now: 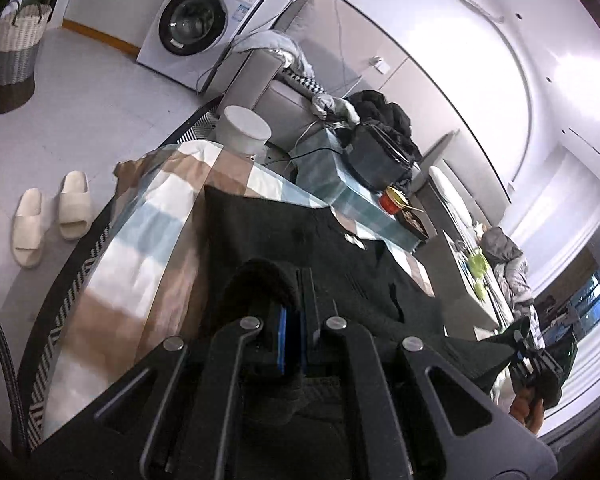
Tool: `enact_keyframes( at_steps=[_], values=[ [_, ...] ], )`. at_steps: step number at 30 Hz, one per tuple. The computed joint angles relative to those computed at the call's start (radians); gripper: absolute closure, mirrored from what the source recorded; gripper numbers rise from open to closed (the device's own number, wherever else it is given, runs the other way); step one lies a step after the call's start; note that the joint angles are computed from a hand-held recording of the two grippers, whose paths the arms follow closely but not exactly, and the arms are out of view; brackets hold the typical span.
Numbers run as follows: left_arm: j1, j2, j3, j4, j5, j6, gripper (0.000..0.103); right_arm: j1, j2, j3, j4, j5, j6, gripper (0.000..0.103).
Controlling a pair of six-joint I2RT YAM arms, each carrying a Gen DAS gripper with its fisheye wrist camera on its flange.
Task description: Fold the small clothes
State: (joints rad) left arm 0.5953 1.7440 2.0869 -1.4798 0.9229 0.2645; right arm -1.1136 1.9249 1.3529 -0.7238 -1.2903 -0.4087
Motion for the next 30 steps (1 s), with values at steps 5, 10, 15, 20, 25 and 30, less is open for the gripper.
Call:
enact_keyframes(
  at_steps=[5, 10, 15, 20, 25, 30],
  values=[
    [-0.178, 0.157, 0.098, 0.204, -0.134, -0.224, 0.101, 0.135, 0.068, 0.036, 0.368, 0.104, 0.379, 0.095],
    [-0.301, 0.37, 0.31, 0.201, -0.335, -0.297, 0.1, 0.234, 0.206, 0.232, 0.293, 0.276, 0.437, 0.086],
    [-0.294, 0.263, 0.077, 0.295, -0.393, -0.297, 0.036, 0.217, 0.203, 0.218, 0.236, 0.36, 0.36, 0.059],
    [-0.212, 0.087, -0.153, 0.375, -0.377, -0.266, 0.029, 0.127, 0.102, 0.059, 0.144, 0.396, 0.134, 0.058],
    [-0.086, -0.124, -0.346, 0.33, -0.339, -0.145, 0.006, 0.0, 0.048, -0.062, -0.007, 0.383, -0.115, 0.045],
    [0.094, -0.281, -0.463, 0.177, -0.25, 0.032, 0.001, -0.103, 0.061, -0.138, -0.157, 0.36, -0.303, 0.035]
  ],
)
